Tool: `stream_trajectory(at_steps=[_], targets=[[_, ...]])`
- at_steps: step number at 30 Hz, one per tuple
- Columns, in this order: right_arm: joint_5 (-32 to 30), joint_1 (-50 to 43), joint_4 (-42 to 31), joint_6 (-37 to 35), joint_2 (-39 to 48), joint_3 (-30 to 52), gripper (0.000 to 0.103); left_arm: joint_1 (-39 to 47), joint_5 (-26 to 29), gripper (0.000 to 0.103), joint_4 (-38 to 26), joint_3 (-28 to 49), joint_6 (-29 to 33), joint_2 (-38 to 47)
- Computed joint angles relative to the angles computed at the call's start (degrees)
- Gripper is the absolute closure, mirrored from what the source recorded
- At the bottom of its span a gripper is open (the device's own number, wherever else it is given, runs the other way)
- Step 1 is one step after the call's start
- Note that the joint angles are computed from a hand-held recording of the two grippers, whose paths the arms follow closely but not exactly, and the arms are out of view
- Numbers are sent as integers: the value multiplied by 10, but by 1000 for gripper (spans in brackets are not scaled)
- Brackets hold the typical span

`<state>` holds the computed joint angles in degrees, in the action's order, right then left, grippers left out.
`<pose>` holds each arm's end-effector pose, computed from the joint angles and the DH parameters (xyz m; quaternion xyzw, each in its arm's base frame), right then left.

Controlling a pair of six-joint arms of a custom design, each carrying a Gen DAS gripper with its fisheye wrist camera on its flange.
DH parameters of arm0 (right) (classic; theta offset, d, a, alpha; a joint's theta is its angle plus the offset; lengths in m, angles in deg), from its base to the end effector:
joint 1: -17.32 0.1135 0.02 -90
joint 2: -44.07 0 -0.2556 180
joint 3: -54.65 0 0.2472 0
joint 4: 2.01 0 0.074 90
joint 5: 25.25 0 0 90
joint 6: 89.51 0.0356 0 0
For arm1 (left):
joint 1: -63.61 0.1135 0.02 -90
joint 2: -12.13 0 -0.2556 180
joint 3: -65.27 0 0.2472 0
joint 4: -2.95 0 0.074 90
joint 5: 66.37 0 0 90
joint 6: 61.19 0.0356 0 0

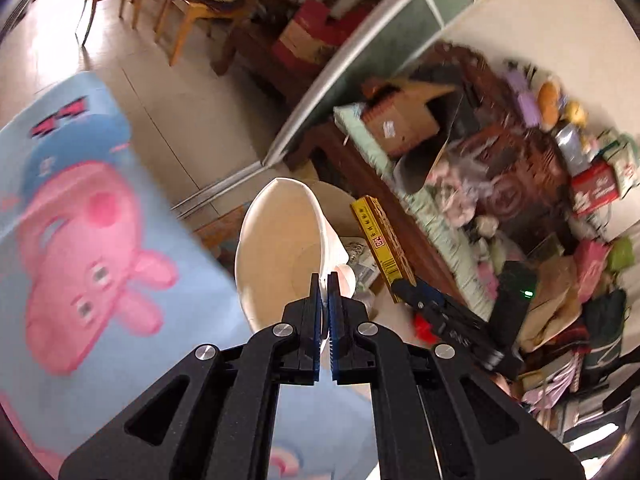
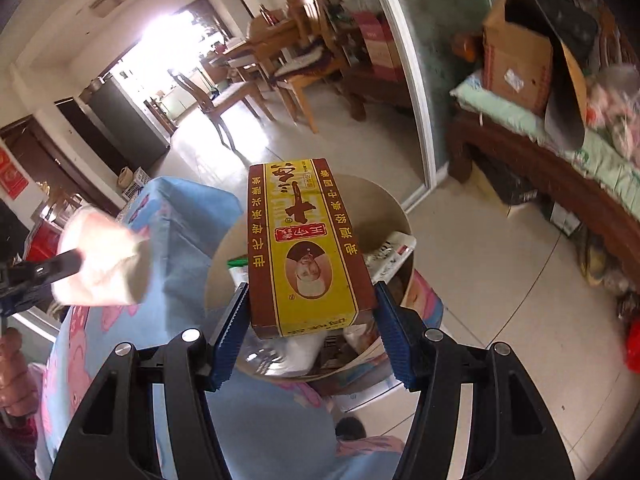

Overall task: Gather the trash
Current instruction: 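Drop the paper cup and yellow box into the bin by opening both tools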

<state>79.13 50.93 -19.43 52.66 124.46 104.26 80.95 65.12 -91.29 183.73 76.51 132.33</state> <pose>0.2231 0.1377 0.1581 0.1935 0.9075 0.1552 0.3389 0.3747 0.0923 0.2268 0.2267 0.9061 -0.3245 0.1490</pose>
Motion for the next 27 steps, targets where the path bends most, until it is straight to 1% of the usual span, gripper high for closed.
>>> stream_trajectory(at_steps=[2,4,5,6,7,8,9,10,13,15,17,18,19,21,22,24,27], targets=[[-9,-13,14,-7,21,1,45,-48,-29,100,80,-44,-56,-10],[-22,-27,33,-9,38,-1,44,-83,-62,99,143,-75,-100,-8],[-27,-31,45,-9,47,-1,43,-95,-71,90,177,-93,-122,-8],[-29,-32,61,-11,57,-2,34,-104,-79,58,203,-108,-140,-6],[-23,-31,64,-16,55,-2,31,-109,-88,42,226,-123,-154,-11],[-5,-23,68,-18,53,-4,29,-112,-94,36,265,-152,-170,-24],[8,-17,63,-18,49,-3,29,-114,-95,36,289,-171,-175,-34],[27,-4,65,-14,38,-10,29,-115,-93,36,287,-175,-168,-38],[81,45,72,22,-5,-42,29,-93,-75,36,265,-186,-135,-62],[102,69,65,44,-18,-53,30,-70,-61,36,255,-199,-107,-91],[140,120,46,87,-34,-60,32,-40,-39,36,229,-205,-79,-118],[157,141,35,106,-39,-60,32,-22,-27,35,214,-207,-64,-130],[188,179,12,139,-45,-57,33,1,-17,34,196,-210,-44,-141],[223,229,-16,191,-48,-49,33,42,-6,34,175,-226,-14,-167],[238,256,-30,219,-48,-45,34,58,-6,34,171,-235,-2,-179],[274,315,-73,281,-35,-20,35,106,-10,34,174,-273,42,-218],[307,372,-129,339,-6,25,36,170,-15,34,179,-318,105,-261]])
